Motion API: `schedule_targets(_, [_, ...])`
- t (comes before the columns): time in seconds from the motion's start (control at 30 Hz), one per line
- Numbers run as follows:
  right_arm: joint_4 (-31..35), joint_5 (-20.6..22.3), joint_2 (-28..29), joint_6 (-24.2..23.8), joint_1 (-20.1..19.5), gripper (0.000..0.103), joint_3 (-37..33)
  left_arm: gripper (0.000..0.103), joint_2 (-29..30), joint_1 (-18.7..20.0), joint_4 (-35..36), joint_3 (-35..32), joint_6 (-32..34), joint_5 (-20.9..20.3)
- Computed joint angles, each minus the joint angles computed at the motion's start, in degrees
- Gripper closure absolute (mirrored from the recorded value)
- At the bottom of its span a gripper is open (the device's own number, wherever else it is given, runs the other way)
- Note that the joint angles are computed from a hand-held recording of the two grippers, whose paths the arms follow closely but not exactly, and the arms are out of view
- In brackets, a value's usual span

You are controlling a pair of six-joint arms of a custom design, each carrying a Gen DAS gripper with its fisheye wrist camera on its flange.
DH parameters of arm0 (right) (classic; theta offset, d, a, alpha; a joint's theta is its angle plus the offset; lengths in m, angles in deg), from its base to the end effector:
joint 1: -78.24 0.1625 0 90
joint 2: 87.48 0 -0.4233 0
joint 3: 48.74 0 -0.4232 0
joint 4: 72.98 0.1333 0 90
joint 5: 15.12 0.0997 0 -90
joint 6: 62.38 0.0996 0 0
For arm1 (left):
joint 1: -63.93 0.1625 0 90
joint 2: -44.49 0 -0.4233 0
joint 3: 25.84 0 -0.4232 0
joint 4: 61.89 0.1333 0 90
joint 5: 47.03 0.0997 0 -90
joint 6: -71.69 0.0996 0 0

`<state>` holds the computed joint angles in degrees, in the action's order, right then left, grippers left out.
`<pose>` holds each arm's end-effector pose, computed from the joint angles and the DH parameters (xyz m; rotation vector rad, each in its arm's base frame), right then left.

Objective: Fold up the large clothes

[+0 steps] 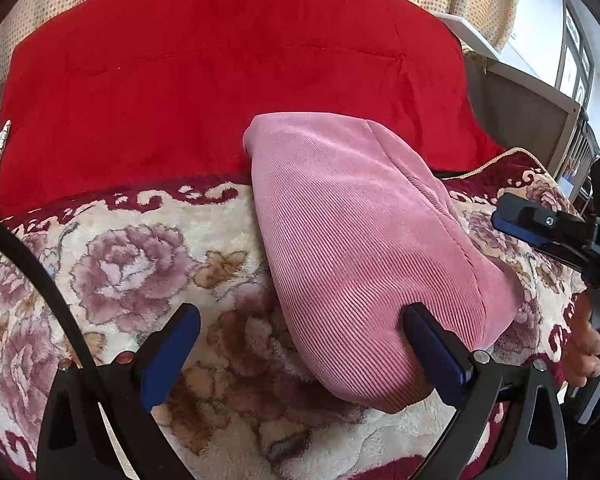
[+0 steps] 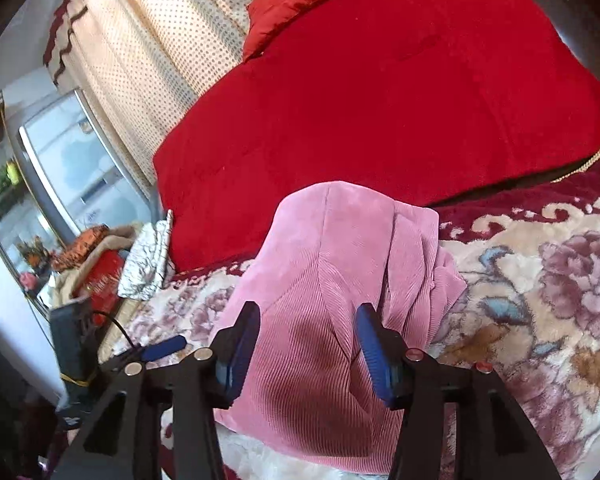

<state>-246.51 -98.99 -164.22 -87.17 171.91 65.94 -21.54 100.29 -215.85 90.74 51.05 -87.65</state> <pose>0.1802 -0.5610 0.3162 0.7631 -2.7482 1.2060 -0.3214 -0.4960 0.1826 0.5656 2.3730 -0.9044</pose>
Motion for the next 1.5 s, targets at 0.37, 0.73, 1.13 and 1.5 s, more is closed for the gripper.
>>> schedule_targets(0.37, [8.82, -9.85, 5.64, 0.30, 0.34, 0.064, -5.56, 0.001, -0.96, 1.09, 1.18, -0.72, -0.15, -4.20])
schedule_targets(0.73, [11.00, -8.62, 3.28, 1.95, 1.01, 0.062, -6.82, 0.001, 1.18, 1.54, 1.32, -1.26, -3.35, 3.62])
schedule_targets(1.13, [27.19, -13.63, 18.65, 6.63, 1.76, 0.064, -29.57, 0.001, 1.75, 1.79, -1.01, -1.65, -1.40, 2.26])
schedule_targets(1.5, [18.98, -5.14, 9.31, 6.13, 0.23, 0.062, -18.89, 0.002, 1.63, 0.52, 0.90, -1.85, -1.63, 7.07])
